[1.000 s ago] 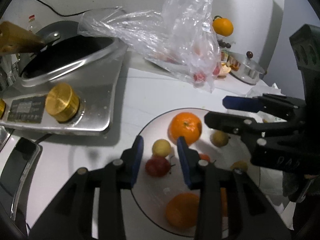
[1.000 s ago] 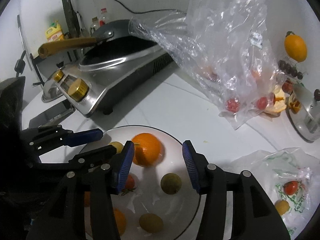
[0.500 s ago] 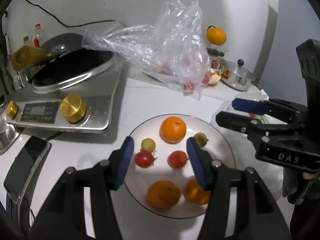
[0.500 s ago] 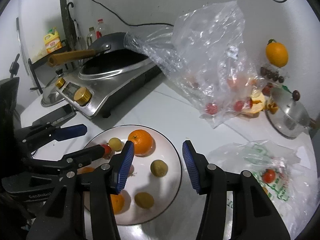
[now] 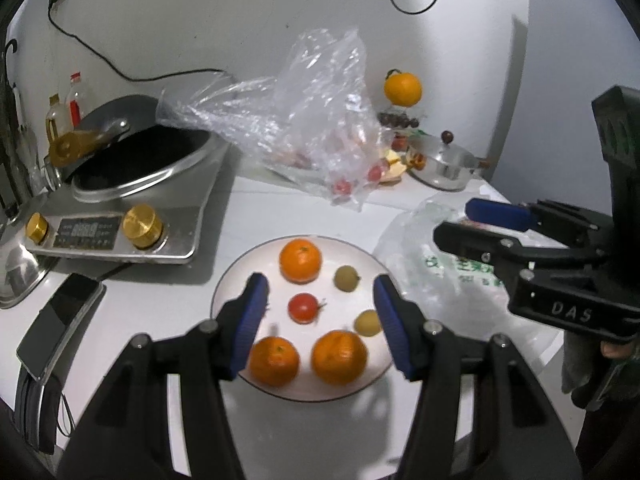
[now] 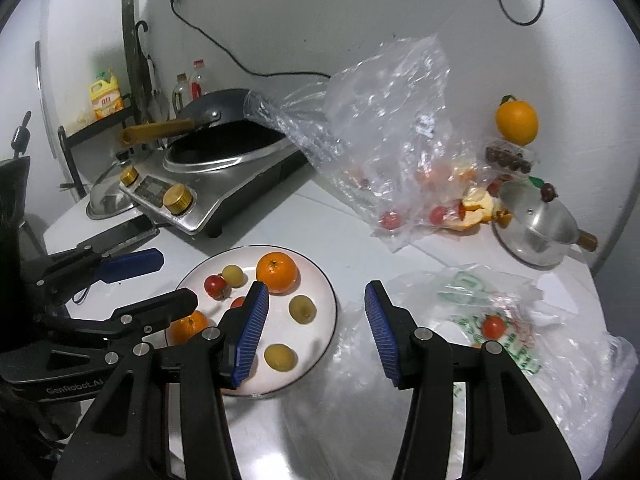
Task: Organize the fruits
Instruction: 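Lift both open grippers from the plate and move them over the fruit bag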
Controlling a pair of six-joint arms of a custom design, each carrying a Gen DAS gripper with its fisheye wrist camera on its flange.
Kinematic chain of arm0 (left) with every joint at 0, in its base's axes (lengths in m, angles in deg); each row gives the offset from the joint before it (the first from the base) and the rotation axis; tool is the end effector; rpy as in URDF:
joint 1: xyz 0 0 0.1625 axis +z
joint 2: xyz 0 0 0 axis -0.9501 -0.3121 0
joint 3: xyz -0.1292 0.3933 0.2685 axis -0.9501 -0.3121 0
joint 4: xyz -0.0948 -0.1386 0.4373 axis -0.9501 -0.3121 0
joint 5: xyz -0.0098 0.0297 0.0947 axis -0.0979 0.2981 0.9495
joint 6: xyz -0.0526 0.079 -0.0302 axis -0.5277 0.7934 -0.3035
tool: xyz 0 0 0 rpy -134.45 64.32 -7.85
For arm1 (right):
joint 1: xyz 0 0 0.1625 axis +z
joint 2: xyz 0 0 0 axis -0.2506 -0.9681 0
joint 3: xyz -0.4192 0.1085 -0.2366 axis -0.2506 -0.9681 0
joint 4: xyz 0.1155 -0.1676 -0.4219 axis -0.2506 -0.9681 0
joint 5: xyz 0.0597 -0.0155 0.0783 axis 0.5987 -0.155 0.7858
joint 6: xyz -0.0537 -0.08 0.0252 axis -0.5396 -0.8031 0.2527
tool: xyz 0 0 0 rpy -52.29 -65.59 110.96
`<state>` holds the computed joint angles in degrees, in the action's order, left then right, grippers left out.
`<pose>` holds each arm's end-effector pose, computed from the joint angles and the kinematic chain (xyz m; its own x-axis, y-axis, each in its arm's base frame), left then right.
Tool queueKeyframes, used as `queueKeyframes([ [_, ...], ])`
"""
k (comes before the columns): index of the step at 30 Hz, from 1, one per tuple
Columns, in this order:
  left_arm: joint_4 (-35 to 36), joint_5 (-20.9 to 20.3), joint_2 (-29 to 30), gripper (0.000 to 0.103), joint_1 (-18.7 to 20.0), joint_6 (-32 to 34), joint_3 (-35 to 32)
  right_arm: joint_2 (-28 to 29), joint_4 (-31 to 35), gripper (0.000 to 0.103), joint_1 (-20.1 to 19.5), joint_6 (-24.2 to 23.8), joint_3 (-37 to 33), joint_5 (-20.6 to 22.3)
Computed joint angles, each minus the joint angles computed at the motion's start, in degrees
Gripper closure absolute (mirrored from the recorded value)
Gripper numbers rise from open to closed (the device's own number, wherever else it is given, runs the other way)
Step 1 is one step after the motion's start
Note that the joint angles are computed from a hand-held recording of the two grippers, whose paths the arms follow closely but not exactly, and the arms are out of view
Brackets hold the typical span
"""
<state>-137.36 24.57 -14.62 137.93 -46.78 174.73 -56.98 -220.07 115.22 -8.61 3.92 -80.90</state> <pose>-0.1043 -0.7207 0.1750 -0.7609 0.0842 -0.6433 0.5512 0.6070 -0.5725 0.2576 -0.7833 0.0138 -0.6199 -0.5130 0.5938 -0.7728 0.5303 -0.3486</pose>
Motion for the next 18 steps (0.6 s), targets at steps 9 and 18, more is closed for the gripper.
queueKeyframes([
  [9, -2.3, 0.9, 0.7, 0.039, -2.9, -0.3, 1.6, -4.4, -5.2, 0.050, -1.0, -0.3, 6.3, 1.5],
  [18, -5.4, 2.0, 2.5, 0.039, -6.4, 2.8, 2.1, -7.8, -9.1, 0.050, -2.3, -0.9, 10.4, 2.9],
])
